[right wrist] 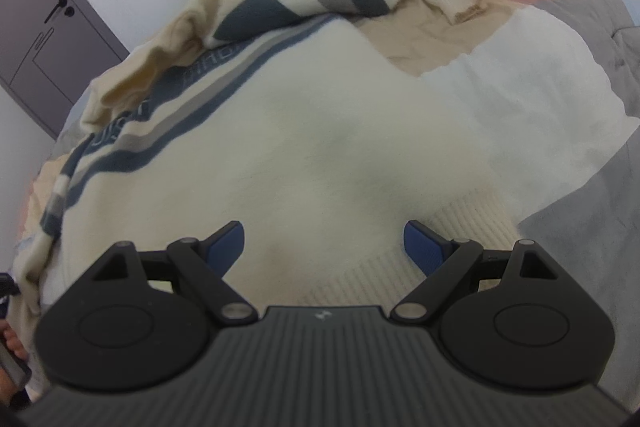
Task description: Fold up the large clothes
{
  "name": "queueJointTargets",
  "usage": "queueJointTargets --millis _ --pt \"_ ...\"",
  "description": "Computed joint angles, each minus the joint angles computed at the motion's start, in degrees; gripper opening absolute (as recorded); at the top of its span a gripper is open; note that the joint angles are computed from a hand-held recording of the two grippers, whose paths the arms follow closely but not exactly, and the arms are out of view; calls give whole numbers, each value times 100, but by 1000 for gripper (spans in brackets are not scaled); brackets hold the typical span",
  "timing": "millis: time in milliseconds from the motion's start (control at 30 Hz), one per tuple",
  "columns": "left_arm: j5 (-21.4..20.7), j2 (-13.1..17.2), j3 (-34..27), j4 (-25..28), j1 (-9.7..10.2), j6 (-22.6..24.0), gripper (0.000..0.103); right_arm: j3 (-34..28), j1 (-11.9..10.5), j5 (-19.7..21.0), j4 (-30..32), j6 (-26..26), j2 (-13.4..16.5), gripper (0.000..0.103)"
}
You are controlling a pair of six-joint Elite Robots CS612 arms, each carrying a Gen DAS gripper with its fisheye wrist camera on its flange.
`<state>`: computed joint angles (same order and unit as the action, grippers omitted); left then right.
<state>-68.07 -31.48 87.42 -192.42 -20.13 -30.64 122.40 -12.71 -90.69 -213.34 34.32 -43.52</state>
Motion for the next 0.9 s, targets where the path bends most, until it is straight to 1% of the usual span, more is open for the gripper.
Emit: queueJointTargets --millis 33,67,100,133,167,233,333,400,500,567,633,700,767,833,867,900 --pt "-8 -26 37 -73 -8 24 37 -4 9 -25 0 -5 -4 88" --pt "96 -81 117 -133 -46 60 62 0 14 -44 -13 -28 -11 88" --pt "224 -128 218 -268 -89 90 76 12 16 -48 -39 -48 -21 88" --pt "250 -176 341 -543 -127 176 77 29 14 -54 -81 -58 -31 88" --pt "189 -222 458 -799 -150 289 77 45 14 -84 -121 -55 -43 88" --pt "-6 -358 689 -1131 -198 418 77 89 21 -196 -177 -40 -82 88" --pt "-475 -566 1059 -1607 -283 602 77 162 -5 -241 -320 -83 -132 88" --pt "-890 -679 1312 -1856 -336 711 77 224 -22 -211 -547 -263 -149 87" --pt "-1590 -786 1697 -2115 -414 642 77 273 3 -327 -702 -520 -193 88" --pt "-2030 -830 1890 -2089 -457 569 77 320 -21 -308 -805 -543 -207 88" --pt "-2512 -853 1982 -1929 -477 519 77 359 -53 -303 -744 -622 -246 88" --pt "-2948 -849 1986 -1744 -473 357 77 397 -91 -321 -701 -610 -266 88" --pt "-3364 -775 1921 -1640 -433 188 77 418 -154 -280 -610 -568 -277 88" --pt "-3549 -703 1848 -1486 -451 100 77 419 -188 -336 -502 -517 -281 89" --pt "-3647 -668 1809 -1383 -454 90 77 402 -191 -426 -392 -489 -289 92" --pt "-3733 -633 1762 -1283 -458 80 77 381 -197 -499 -269 -461 -295 103"
